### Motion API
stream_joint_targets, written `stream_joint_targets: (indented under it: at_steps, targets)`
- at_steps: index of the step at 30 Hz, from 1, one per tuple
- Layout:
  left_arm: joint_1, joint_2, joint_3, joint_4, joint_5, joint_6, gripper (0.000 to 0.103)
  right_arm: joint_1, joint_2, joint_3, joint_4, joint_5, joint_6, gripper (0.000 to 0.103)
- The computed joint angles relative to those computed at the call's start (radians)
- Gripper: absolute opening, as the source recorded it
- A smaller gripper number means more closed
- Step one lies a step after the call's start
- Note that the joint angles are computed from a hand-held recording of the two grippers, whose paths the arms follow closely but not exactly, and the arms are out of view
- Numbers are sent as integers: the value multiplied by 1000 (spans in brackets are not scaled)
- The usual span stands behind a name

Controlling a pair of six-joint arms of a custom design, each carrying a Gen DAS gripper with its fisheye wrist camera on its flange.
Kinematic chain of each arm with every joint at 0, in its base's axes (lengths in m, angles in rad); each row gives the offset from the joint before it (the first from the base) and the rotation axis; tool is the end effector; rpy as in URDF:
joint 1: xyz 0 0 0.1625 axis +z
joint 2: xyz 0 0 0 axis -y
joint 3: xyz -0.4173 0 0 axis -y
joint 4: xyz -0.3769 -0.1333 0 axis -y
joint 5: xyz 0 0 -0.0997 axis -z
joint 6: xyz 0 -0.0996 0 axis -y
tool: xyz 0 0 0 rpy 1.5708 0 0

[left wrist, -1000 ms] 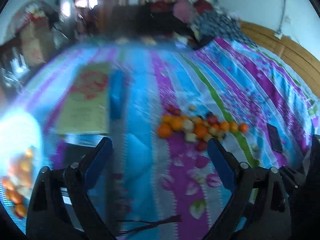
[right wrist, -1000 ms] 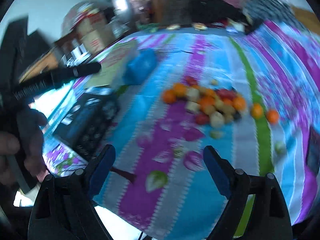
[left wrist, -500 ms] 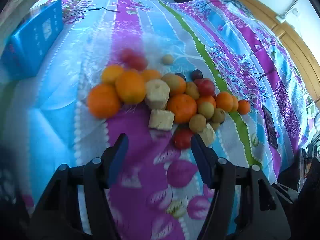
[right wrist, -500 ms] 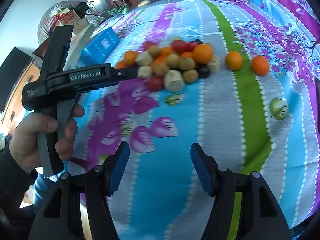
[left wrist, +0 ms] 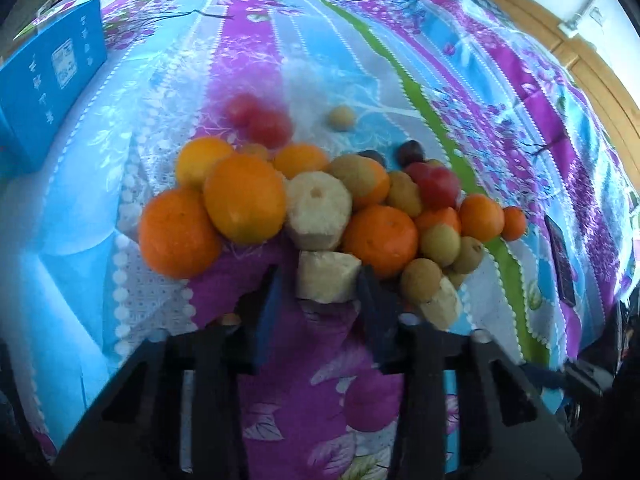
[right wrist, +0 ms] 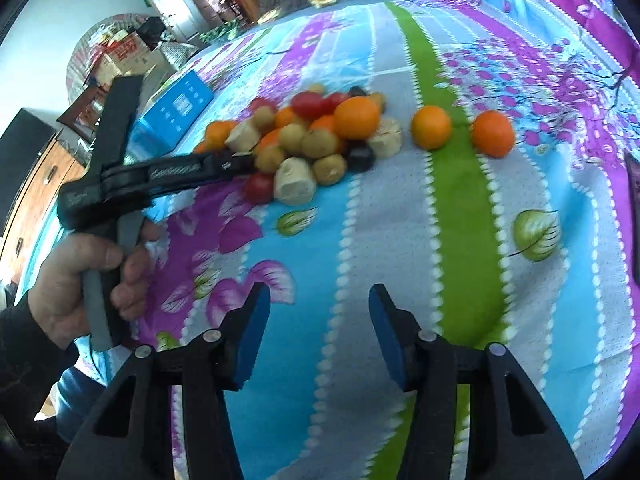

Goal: Organize fruits
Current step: 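Close the left tool on a beige cube-shaped block in the pile, then close the right tool on an orange beside the pile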

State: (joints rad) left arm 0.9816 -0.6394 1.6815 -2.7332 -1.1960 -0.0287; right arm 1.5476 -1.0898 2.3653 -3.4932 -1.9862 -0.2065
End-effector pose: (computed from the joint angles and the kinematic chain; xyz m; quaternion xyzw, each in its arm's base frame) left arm -0.2118 -0.6223 0.0060 0.2605 0.9456 -0.1128 0.1592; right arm 0.0829 -0.4393 0.1592 0.0196 -0.9299 0.2866 0.2299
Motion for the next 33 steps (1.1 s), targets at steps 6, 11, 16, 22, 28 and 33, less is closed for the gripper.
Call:
stream_joint_targets:
  at_steps: [6, 11, 16, 22, 28, 33]
  targets:
    - [-29, -28, 46, -33, 45, 1, 32, -68, -49, -21, -73, -48, 2, 55]
    - [-42, -53, 64, -52, 48, -13, 32, -109, -39, -123, -66, -92, -60, 55]
    - [-51, -57, 62, -46, 64, -11, 32, -124, 5, -230, -15, -117, -141, 55]
    - [-52, -57, 59, -19, 73, -30, 32, -134, 70, -299, -6, -165, -208, 52]
    - [-72, -75, 74, -20, 108, -46, 32, -111, 78, -296, -18, -199, -206, 42]
    - [-107, -113, 111, -40, 176, -49, 32, -47, 33, -248, -34, -225, -144, 42]
